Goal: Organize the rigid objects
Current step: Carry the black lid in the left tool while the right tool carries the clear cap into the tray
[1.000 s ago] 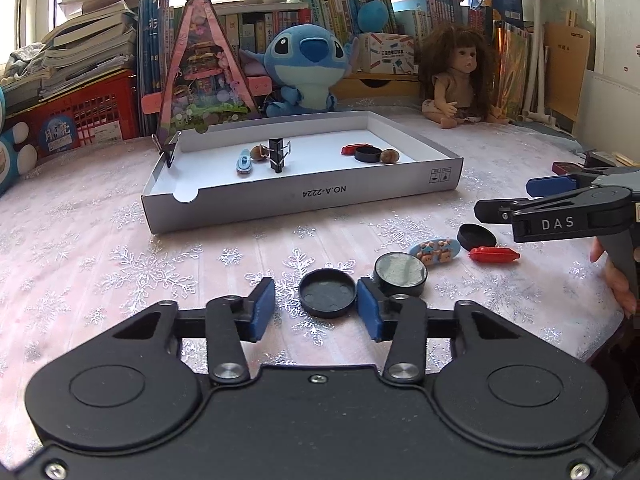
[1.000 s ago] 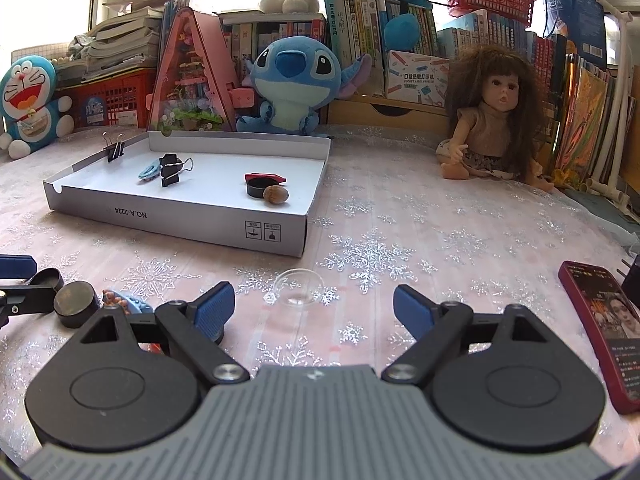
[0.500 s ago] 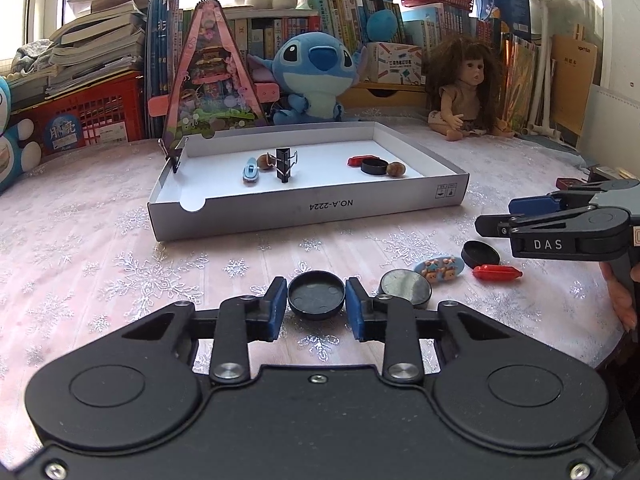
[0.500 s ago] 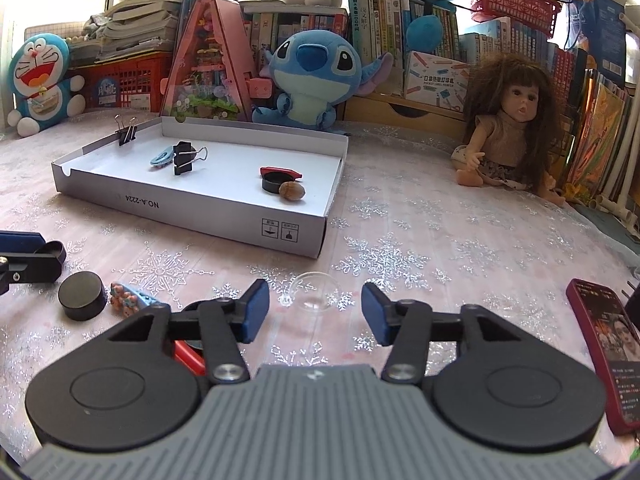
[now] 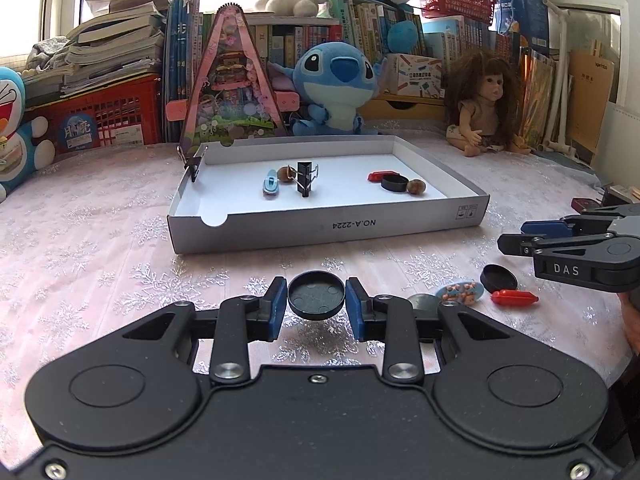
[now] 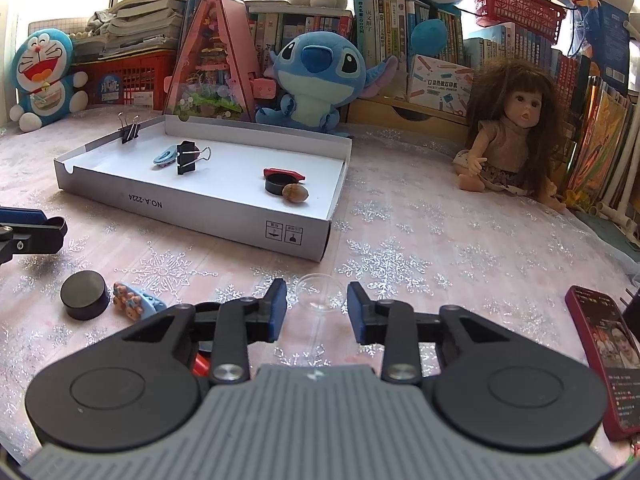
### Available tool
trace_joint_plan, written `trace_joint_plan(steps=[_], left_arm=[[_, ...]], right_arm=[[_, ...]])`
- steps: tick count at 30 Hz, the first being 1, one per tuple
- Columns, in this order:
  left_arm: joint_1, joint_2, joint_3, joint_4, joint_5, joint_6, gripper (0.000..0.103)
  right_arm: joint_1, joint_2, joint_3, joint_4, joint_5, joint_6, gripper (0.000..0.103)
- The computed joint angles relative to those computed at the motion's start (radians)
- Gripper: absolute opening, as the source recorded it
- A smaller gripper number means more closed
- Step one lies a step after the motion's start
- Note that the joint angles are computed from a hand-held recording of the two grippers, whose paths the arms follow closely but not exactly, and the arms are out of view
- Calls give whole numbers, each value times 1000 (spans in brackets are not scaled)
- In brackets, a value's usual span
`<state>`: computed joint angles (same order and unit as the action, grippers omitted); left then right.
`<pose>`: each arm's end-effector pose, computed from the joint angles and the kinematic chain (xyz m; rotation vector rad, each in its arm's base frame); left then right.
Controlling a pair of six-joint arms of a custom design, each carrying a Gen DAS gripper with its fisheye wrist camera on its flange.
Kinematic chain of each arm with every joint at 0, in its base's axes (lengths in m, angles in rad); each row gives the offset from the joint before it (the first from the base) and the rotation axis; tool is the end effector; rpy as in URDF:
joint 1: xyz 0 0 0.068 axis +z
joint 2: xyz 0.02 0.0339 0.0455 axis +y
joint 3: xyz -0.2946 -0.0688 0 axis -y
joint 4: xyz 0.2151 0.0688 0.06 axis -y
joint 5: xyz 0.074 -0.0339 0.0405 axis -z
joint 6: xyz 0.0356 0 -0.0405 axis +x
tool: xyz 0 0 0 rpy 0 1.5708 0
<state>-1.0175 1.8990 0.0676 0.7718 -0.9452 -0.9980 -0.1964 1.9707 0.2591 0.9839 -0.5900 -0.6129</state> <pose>0.1107 -0.1243 0.0864 -0.2588 2.0927 0.1085 0.2405 -0.0277 0.0946 -0.7294 2.0381 0.2204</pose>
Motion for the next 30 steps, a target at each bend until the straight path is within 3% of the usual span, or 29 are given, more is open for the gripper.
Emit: trace_joint_plan(steps=[9, 17, 23, 30], left_arm=[[81, -83, -17, 16, -1, 83, 30], [204, -200, -21, 36, 24, 227, 30], [343, -234, -16, 119, 98, 365, 30], [510, -156, 27, 224, 205, 481, 30]], right_arm=[[1, -59, 0, -17, -18, 21, 38], [17, -105, 13, -23, -23, 55, 38], [66, -125, 54, -45, -11, 115, 38], [157, -108, 113, -50, 31, 179, 38]])
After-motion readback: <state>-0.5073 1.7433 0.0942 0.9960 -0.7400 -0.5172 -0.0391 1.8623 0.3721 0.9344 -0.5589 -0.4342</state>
